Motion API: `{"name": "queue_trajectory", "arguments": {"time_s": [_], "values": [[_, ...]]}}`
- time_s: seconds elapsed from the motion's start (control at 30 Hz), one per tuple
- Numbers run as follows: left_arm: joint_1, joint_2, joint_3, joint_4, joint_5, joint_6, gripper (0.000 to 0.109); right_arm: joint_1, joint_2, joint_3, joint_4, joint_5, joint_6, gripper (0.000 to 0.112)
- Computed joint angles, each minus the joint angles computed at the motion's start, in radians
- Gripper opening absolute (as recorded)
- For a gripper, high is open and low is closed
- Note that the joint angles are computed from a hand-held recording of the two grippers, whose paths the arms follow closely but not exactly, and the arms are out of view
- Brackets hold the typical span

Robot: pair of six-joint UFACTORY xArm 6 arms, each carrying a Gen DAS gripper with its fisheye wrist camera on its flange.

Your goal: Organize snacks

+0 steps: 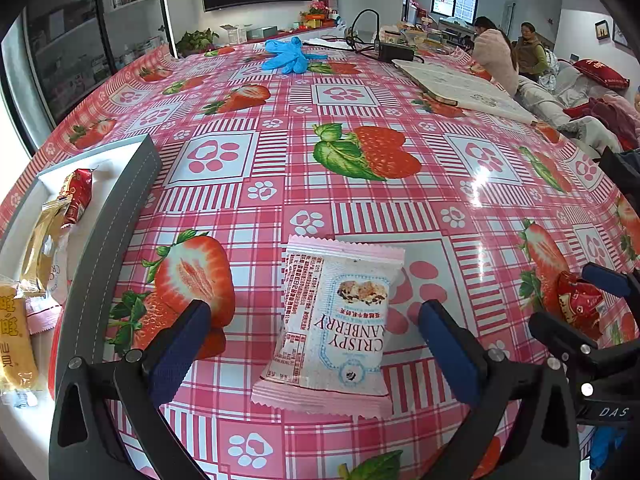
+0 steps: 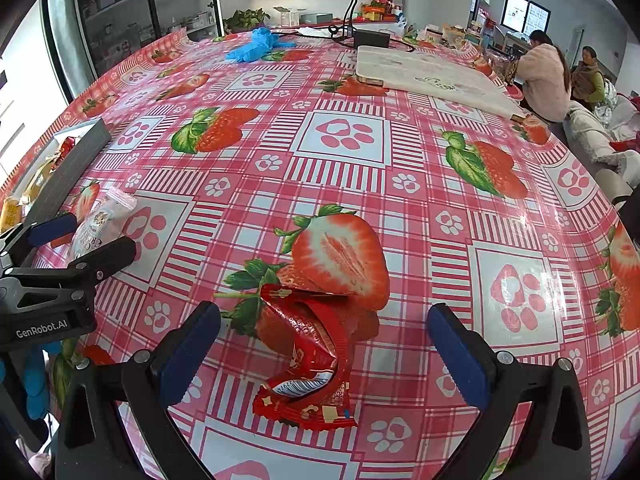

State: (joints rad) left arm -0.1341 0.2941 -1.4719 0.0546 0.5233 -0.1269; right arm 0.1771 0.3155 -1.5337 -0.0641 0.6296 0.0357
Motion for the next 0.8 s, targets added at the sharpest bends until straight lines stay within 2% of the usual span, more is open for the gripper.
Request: {"name": "queue_trajectory", "arguments": {"time_s": [0.53,0.8], "values": [[-0.001,-0.002,0.002,0.001,-0.001,-0.002,0.103,0.001,0.004,-0.007,0.000,0.008,0.000,0.103],[-0.001,-0.002,0.003,0.002,-0.001,-0.002,0.103,-0.001,-0.006,0.017,0.005,-0.025,-0.010,0.103]]}}
